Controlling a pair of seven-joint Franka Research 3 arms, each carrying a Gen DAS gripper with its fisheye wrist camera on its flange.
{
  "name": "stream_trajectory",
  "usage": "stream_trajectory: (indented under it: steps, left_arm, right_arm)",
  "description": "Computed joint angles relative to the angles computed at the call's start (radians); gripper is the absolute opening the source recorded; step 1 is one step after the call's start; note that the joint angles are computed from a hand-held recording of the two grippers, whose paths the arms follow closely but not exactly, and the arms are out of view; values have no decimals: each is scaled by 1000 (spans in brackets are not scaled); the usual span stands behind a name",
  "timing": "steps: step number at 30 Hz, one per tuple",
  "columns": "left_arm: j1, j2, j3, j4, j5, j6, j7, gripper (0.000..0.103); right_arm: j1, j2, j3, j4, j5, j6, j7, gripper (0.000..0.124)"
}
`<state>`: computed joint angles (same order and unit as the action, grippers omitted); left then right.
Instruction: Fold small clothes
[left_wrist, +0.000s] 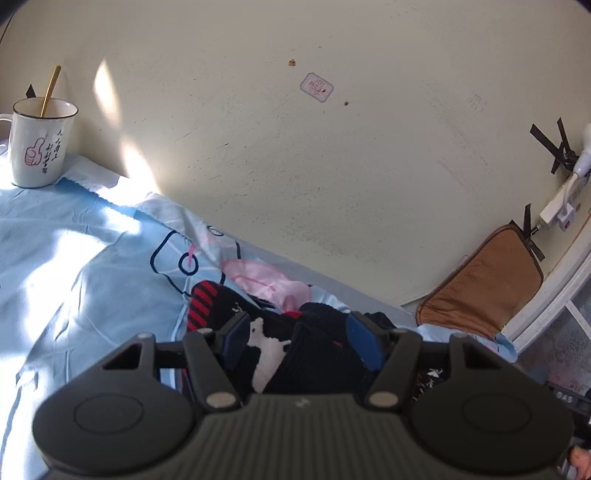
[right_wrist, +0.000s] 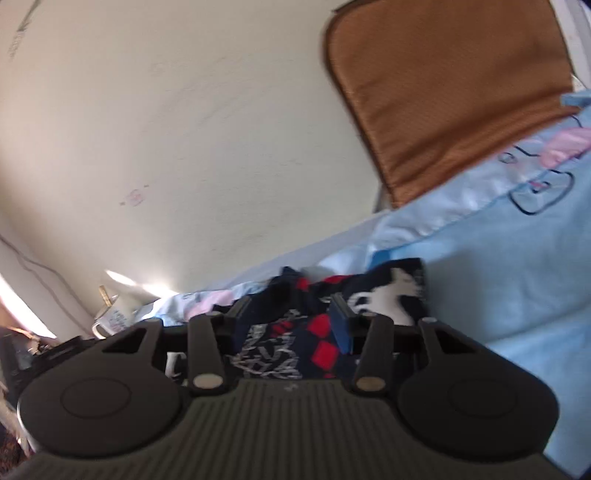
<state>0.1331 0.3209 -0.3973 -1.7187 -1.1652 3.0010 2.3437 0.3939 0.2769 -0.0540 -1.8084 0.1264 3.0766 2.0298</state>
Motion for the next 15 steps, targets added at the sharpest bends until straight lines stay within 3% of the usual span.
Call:
stream_trajectory:
  steps: [1, 2, 3, 5, 7, 8, 9, 11, 12, 14, 15]
  left_arm:
    - [-3, -1, 0, -3, 5, 8, 4, 60]
    - [-17, -2, 13, -7, 40, 15, -24, 60]
    - [-34, -1, 32, -11, 90, 21, -71, 60]
    - [-59, 2, 71, -18, 200, 21, -195, 60]
    - [-35, 2, 55, -20, 214, 18, -225, 60]
    - [-16, 1, 36, -21, 207, 21, -223, 60]
    - [2, 1, 20, -22, 202, 26, -224, 60]
    - [19, -3, 6, -27, 218, 29, -246, 60]
    - [20, -4, 9, -30, 239, 27, -268, 60]
    - [8, -6, 31, -36, 305, 28, -341, 60]
    - [15, -5, 26, -37, 319, 28, -359, 60]
  right_arm:
    - [52, 35, -69, 24, -39, -44, 51, 43]
    - [77, 37, -104, 14, -8, -32, 45, 26]
    - [78, 35, -103, 15, 38, -38, 46, 25]
    - [63, 18, -90, 5, -56, -21, 168, 28]
    - [-5, 10, 22, -6, -28, 54, 98, 28]
    - [-52, 12, 109, 6, 84, 65, -43, 29]
    - [-95, 21, 197, 34, 235, 50, -218, 33]
    - [-187, 70, 371, 145, 506, -61, -546, 43]
    - [-229, 100, 445, 191, 556, -111, -630, 46]
    - [-253, 167, 520, 274, 497, -187, -637, 52]
    - [-222, 207, 505, 330, 448, -228, -603, 59]
